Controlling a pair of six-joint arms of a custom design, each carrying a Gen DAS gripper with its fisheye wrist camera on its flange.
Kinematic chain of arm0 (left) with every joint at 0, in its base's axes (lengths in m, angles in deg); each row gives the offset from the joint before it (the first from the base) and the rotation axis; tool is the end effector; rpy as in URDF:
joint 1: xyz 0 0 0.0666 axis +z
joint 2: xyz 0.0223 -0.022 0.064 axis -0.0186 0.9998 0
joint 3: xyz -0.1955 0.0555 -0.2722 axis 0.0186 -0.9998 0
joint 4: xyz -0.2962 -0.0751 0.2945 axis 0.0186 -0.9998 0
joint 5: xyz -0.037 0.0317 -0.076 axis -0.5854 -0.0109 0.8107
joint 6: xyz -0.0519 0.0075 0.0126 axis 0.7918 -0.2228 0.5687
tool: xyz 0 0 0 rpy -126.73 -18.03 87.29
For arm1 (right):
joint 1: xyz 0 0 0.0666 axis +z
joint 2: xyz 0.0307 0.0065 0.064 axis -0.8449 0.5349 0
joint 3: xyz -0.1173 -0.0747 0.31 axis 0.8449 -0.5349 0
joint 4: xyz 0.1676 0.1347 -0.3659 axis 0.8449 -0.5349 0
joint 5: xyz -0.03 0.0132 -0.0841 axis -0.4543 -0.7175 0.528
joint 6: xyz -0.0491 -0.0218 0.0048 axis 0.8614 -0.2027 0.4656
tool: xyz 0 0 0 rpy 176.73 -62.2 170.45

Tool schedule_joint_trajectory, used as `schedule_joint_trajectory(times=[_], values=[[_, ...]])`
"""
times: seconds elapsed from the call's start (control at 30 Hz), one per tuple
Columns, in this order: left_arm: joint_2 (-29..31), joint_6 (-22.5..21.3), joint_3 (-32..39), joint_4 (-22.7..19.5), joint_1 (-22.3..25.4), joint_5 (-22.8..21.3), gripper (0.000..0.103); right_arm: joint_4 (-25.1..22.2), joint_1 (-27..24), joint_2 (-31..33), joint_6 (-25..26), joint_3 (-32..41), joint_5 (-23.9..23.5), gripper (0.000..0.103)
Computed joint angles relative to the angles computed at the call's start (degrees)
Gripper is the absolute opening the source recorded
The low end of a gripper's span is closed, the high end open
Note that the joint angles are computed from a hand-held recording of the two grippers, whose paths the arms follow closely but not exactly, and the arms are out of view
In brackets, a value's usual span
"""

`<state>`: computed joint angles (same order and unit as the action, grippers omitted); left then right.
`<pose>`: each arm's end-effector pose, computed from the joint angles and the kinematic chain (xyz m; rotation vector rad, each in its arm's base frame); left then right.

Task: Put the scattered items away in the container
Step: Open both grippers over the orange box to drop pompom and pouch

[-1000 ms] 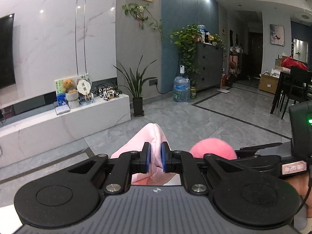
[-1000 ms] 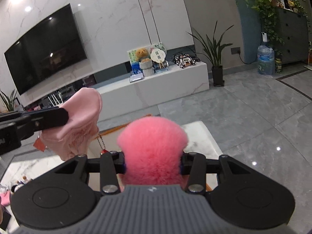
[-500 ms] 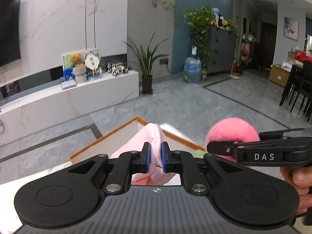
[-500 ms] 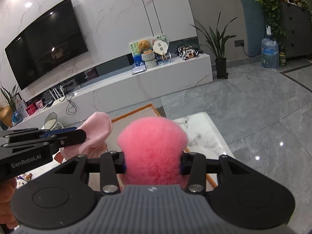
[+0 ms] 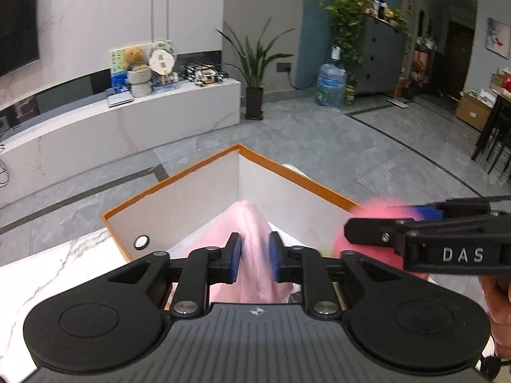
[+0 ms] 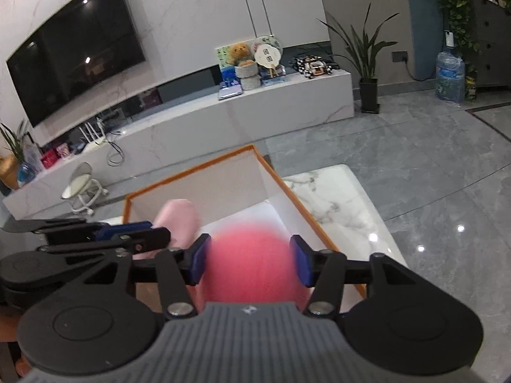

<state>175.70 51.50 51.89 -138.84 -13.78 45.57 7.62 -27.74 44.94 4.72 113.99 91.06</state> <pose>0.6560 -0.1677 0.4238 1.0017 2.0665 -0.5408 0.5641 0.3010 0.4245 0.5966 2.1147 0.0312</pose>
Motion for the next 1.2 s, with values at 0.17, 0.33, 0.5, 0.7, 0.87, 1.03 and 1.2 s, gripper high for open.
schedule_joint_trajectory(times=[0.17, 0.33, 0.5, 0.7, 0.87, 1.03, 1.2], values=[[-0.4, 0.3, -0.5, 0.5, 0.1, 0.6, 0.052, 0.9, -0.1, -0.7, -0.3, -0.9, 0.4, 0.057], [-0.9, 0.8, -1.2, 1.4, 0.2, 0.9, 0.067, 0.4, 0.1, -0.6, -0.4, -0.8, 0.6, 0.057], [-2.6, 2.5, -2.8, 4.3, 0.4, 1.3, 0.07, 0.4, 0.1, -0.7, -0.3, -0.7, 0.7, 0.057], [-3.9, 2.5, -3.4, 4.5, 1.0, 2.2, 0.07, 0.4, 0.2, -0.4, 0.0, 0.2, 1.0, 0.058], [-4.4, 1.7, -3.3, 3.8, 1.7, 2.0, 0.071, -0.1, 0.5, 0.4, 0.7, 1.8, 1.4, 0.058], [-5.4, 1.4, -3.4, 3.7, 3.3, 2.3, 0.075, -0.5, 1.0, 1.5, 1.3, 4.0, 1.9, 0.058], [-5.9, 1.9, -2.7, 4.0, 5.2, 2.3, 0.076, -1.0, 1.8, 3.0, 2.3, 6.6, 2.5, 0.058]])
